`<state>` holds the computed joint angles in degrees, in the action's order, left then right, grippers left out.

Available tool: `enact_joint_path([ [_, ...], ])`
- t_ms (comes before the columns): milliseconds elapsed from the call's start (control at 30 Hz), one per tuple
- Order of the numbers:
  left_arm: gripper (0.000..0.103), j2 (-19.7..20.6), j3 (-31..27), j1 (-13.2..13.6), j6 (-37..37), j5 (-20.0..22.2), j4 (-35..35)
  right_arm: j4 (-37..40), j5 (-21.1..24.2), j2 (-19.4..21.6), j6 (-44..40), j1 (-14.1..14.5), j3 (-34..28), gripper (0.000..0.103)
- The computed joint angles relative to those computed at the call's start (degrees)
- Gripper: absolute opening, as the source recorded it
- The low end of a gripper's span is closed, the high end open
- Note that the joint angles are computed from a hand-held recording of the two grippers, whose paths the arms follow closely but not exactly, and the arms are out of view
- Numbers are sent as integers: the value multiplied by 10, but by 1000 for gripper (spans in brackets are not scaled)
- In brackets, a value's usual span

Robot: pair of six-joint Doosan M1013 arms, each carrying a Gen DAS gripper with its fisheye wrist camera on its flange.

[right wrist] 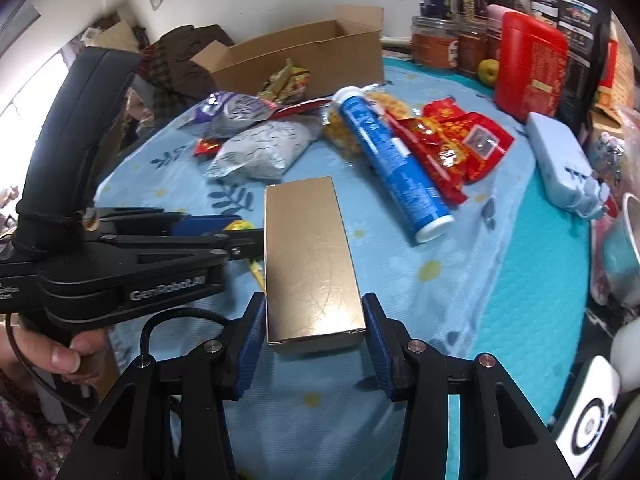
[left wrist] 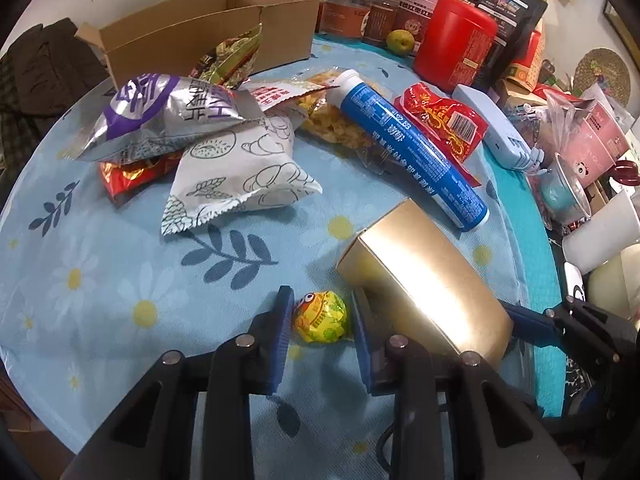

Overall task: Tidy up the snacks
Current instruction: 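Lower the left tool onto the yellow lollipop while the right tool approaches the gold box, then close the left tool on the lollipop while the right tool grasps the gold box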

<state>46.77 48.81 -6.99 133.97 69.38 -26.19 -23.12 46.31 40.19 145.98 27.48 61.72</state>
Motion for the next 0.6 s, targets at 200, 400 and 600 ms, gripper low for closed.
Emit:
enact_joint_path([
  [200, 28, -7, 10, 0, -8, 0, 14, -36, 28, 1, 22, 3, -2, 47],
  [400, 29, -16, 30, 4, 5, -25, -4, -15, 22, -1, 11, -3, 5, 51],
  [600, 29, -14, 25, 4, -12, -19, 1, -22, 21, -2, 14, -4, 9, 60],
])
